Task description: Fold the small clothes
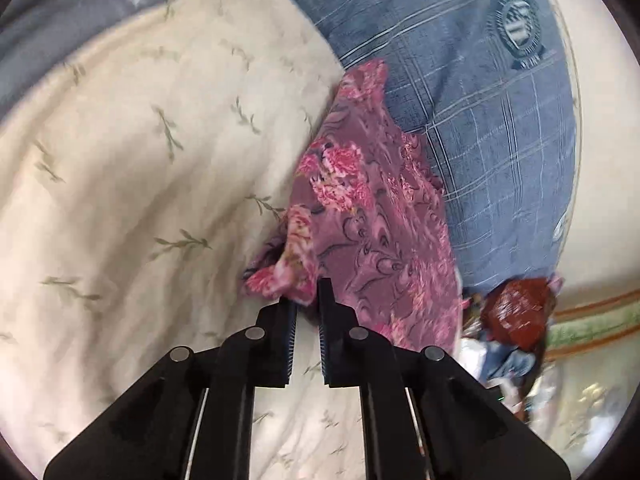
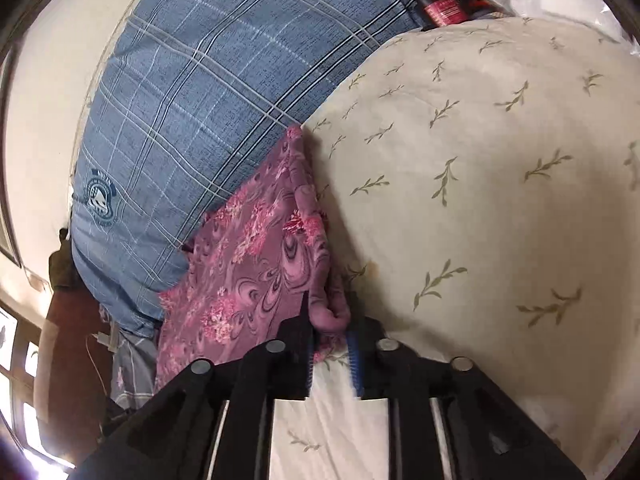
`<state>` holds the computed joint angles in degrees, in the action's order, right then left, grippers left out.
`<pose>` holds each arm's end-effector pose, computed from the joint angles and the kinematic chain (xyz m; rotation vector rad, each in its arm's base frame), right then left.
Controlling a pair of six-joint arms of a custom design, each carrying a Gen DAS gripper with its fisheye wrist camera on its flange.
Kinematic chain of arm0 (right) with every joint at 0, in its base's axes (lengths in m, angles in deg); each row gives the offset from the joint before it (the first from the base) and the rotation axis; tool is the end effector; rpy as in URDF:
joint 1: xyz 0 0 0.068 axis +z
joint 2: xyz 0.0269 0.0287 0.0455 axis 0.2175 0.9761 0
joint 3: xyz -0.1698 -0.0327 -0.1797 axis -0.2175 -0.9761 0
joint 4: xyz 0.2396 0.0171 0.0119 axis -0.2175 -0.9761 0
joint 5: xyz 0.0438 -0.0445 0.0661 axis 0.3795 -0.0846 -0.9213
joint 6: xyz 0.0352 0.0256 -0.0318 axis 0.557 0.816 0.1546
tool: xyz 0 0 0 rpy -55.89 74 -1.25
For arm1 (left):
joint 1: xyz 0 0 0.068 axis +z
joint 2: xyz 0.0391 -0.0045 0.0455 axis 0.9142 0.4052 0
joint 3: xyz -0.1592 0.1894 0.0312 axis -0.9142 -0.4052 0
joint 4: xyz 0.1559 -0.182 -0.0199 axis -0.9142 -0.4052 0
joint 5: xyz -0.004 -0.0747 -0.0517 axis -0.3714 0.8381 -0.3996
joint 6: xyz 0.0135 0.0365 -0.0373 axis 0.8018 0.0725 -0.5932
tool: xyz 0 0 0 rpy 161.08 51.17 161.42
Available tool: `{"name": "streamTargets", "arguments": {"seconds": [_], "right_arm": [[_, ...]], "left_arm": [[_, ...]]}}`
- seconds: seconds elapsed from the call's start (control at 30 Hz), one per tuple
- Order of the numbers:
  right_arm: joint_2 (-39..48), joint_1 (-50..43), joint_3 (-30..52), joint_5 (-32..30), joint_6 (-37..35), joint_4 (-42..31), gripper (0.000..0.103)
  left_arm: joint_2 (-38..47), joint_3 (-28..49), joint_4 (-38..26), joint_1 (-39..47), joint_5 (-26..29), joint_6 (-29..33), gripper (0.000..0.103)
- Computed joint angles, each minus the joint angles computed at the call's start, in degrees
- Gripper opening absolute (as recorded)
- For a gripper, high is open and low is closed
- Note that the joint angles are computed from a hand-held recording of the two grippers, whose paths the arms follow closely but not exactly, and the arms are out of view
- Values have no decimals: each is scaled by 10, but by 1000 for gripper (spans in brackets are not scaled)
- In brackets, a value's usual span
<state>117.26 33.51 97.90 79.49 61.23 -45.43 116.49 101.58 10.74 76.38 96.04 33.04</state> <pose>0.2223 0.0765 0.1992 1.0616 2.0891 0.5512 0.4014 0.0466 0.1410 -0.3298 2.5939 -1.1253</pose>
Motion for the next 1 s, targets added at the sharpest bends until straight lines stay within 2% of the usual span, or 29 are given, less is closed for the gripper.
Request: {"name": "streamTargets", "arguments": {"seconds": [0.03, 0.07, 0.13, 0.17, 0.2, 0.23, 0.3, 0.37, 0.5, 0.53, 0.57, 0.63, 0.77, 0.9, 0.97, 1.0], "right_arm": [[-9, 1, 17, 18, 5, -38, 20], [-27, 3, 26, 44, 9, -67, 20], [-51, 3, 42, 90, 2, -80, 21], [-46, -1, 52, 93, -13, -74, 25], [-24, -10, 76, 79, -41, -66, 31], [-1, -15, 97, 70, -59, -64, 31], [68, -18, 160, 55, -111, -58, 33], [148, -15, 226, 54, -169, -62, 36], [249, -17, 281, 61, -197, -70, 44], [278, -24, 280, 51, -186, -67, 44], [278, -17, 256, 70, -191, -25, 44], [261, -14, 217, 74, -191, 23, 44], [244, -20, 191, 59, -185, 49, 44], [258, -12, 236, 75, -186, -12, 44], [291, 14, 325, 117, -185, -136, 44], [302, 25, 354, 133, -183, -177, 48]], "left_arm": [[-17, -2, -15, 5, -8, 29, 8], [-34, -7, -18, 6, -14, 44, 13], [-62, -6, -1, -5, -38, 47, 38], [-71, -1, 10, -14, -57, 43, 67], [-73, 16, 17, -32, -90, 34, 80], [-70, 33, 30, -49, -116, 24, 86], [-27, 113, 14, -83, -143, 32, 86], [41, 222, -43, -109, -174, 39, 86], [186, 409, -131, -148, -234, 37, 86], [212, 422, -131, -152, -246, 33, 85], [214, 408, -115, -154, -258, 32, 86], [184, 340, -48, -154, -254, 45, 93], [195, 370, -82, -167, -283, 77, 97], [225, 460, -184, -150, -252, 88, 96], [213, 459, -212, -130, -237, 101, 96], [195, 438, -212, -118, -234, 108, 97]]}}
